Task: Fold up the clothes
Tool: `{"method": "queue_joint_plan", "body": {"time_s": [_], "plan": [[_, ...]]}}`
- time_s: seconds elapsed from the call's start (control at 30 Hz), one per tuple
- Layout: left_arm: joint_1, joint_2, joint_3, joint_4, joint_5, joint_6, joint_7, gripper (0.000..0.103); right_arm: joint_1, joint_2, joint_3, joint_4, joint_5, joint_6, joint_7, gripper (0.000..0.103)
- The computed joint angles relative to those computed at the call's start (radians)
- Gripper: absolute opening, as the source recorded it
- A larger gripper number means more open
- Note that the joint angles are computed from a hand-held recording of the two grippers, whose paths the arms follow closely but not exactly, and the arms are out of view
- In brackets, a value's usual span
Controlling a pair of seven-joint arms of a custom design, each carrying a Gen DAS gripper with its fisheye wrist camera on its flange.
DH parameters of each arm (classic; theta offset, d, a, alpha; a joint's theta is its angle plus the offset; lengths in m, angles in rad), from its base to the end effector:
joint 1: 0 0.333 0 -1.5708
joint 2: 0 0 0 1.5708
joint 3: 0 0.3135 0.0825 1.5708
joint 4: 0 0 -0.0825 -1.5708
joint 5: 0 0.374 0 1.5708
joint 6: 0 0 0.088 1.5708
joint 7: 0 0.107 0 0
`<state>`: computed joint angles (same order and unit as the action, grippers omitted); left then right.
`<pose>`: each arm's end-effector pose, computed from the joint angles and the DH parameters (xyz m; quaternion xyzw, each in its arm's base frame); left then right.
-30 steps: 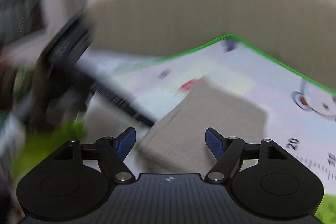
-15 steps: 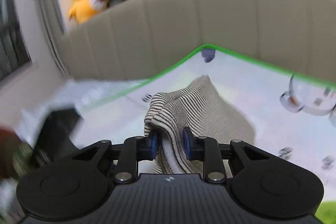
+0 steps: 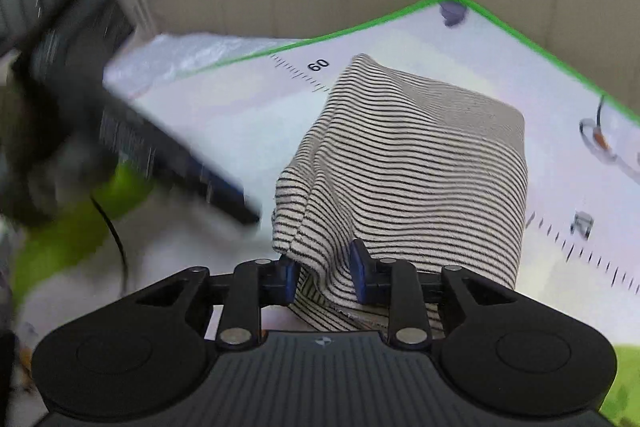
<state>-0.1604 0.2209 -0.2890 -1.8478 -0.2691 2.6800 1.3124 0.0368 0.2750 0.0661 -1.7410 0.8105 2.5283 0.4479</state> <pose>0.5938 -0.2621 0.4815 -0.6821 0.6558 -0.3232 0.0145 0.6629 0.0567 0.4729 -0.8286 0.4057 -0.1385 0.3602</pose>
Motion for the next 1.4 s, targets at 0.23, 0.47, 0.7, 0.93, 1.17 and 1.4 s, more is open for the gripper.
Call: {"method": "queue_joint_plan", "body": {"time_s": [0.23,0.47,0.7,0.93,1.17,1.4], "plan": [[-0.039,0.011,0.043,0.067,0.139,0.107,-0.153,0.057,0.028,-0.045,0.013,-0.076,-0.011,0.104,-0.134,0.044],[-0.112,0.179,0.081,0.319,0.381,-0.139,-0.298,0.056,-0.032,-0.028,-0.013,0.041,0.075,-0.039,-0.120,0.068],[-0.087,0.142,0.062,0.259,0.397,-0.115,-0.279,0.061,-0.026,0.044,-0.061,0.096,-0.049,0.047,0.156,0.069],[-0.090,0.155,0.064,0.276,0.406,-0.139,-0.299,0.069,-0.042,0.126,-0.038,0.160,-0.187,0.024,0.287,0.072],[-0.072,0.152,0.054,0.260,0.375,-0.118,-0.297,0.075,-0.046,0.067,-0.031,0.128,-0.204,0.016,0.322,0.077],[-0.071,0.153,0.055,0.257,0.374,-0.115,-0.296,0.076,-0.028,0.079,-0.023,0.166,-0.208,0.051,0.352,0.079]]}}
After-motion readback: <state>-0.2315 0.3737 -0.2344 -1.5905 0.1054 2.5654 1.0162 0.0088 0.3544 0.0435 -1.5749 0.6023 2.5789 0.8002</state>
